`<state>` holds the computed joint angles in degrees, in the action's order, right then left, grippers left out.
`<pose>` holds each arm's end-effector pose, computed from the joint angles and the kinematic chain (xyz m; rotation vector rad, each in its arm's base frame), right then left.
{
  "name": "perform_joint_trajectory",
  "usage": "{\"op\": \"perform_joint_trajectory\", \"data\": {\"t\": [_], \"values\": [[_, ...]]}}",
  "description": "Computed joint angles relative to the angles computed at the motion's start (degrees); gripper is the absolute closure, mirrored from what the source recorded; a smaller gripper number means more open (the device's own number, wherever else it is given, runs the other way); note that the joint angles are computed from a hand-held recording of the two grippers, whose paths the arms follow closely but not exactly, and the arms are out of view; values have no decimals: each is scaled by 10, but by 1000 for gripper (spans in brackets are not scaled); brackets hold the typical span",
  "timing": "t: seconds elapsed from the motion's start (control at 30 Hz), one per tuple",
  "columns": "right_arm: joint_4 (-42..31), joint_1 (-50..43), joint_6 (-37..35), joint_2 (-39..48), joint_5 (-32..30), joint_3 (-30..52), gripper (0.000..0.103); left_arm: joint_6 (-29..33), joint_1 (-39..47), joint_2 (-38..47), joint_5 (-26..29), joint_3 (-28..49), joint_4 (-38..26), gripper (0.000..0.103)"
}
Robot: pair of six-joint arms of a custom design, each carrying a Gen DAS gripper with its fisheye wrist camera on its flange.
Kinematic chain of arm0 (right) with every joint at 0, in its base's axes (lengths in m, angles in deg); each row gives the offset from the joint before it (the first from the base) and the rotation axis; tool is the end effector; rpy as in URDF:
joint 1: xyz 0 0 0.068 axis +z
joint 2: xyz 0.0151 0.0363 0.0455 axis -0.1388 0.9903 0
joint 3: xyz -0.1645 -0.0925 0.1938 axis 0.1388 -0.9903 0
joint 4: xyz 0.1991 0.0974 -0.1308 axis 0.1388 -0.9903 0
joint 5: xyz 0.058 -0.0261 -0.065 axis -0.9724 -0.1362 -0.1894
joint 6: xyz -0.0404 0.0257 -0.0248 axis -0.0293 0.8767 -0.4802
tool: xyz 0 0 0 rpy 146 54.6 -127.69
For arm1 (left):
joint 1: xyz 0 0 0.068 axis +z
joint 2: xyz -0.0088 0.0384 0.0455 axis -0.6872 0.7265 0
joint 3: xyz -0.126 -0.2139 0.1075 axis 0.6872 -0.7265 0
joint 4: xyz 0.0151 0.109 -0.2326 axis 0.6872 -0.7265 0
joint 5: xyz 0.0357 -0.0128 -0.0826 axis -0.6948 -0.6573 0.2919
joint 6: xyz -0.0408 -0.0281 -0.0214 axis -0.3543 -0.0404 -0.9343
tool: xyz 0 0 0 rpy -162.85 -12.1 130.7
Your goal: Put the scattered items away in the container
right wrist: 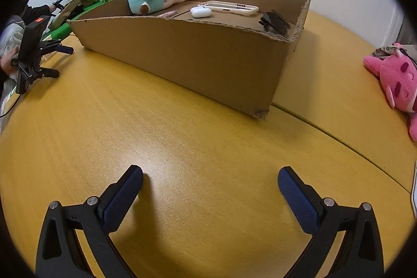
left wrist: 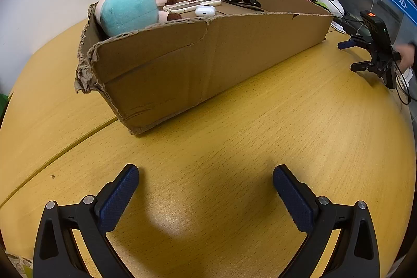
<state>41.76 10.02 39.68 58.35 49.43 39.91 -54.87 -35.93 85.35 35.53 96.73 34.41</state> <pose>0.2951 0.1032 0.0840 -0.8188 2.4009 0.2631 0.2886 0.0239 0.0553 0.7111 2.4236 -0.2529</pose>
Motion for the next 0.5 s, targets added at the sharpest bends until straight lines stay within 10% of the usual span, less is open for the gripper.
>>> {"op": "perform_joint_trajectory", "data": {"t": [0.5], "values": [[-4,2,1,-2,2,3,0,-10,-9,-3,-7,-2,5,0]]}}
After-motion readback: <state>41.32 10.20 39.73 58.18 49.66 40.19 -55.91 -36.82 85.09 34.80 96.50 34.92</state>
